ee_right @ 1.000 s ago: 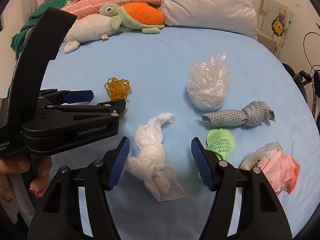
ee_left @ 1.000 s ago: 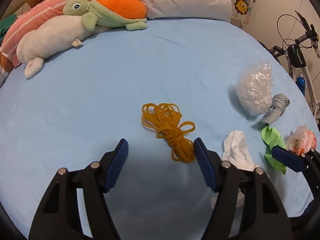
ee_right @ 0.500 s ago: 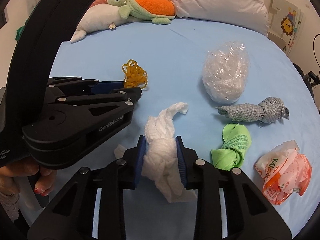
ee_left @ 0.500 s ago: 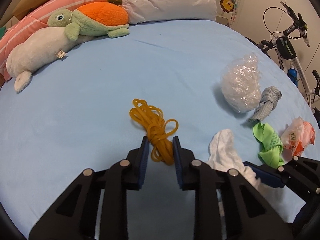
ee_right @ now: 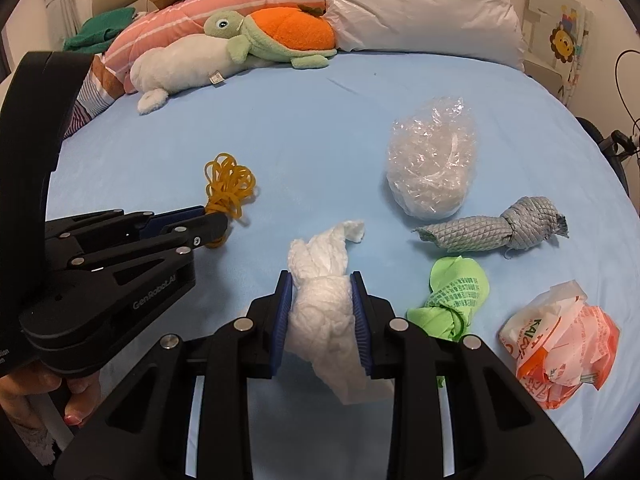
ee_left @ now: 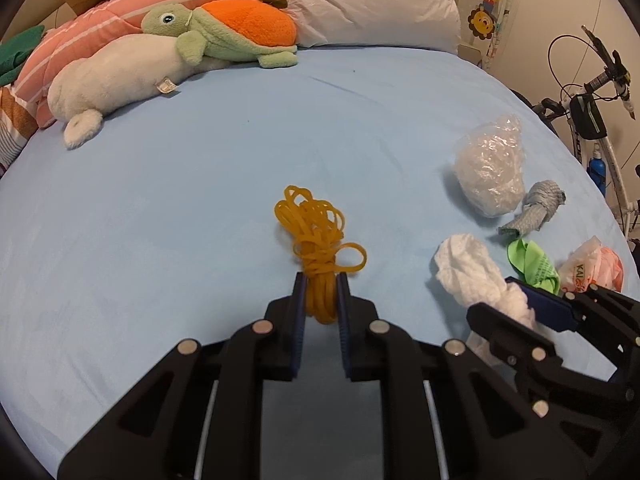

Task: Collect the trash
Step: 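Grasp the orange rubber bands with the left gripper while the right grasps the white tissue, then carry rubber bands and tissue to the grey bin and open both grippers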

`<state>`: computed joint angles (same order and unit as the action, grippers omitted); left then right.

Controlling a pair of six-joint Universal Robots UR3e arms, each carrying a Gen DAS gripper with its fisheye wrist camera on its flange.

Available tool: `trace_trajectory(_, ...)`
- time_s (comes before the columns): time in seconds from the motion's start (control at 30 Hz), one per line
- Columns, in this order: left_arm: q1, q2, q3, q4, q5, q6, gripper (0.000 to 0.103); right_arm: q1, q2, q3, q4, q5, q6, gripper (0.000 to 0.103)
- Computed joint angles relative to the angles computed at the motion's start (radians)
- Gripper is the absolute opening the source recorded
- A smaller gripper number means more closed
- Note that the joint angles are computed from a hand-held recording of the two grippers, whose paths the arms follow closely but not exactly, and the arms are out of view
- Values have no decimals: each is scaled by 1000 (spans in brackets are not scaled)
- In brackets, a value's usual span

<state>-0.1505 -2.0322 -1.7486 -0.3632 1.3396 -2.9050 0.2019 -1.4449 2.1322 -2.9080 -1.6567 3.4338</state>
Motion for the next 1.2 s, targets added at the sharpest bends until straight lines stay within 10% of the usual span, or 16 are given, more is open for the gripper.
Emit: trace_trajectory(1.2, 225, 667, -458, -131, -65, -7, 15, 40, -220, 4, 18, 87, 0, 28)
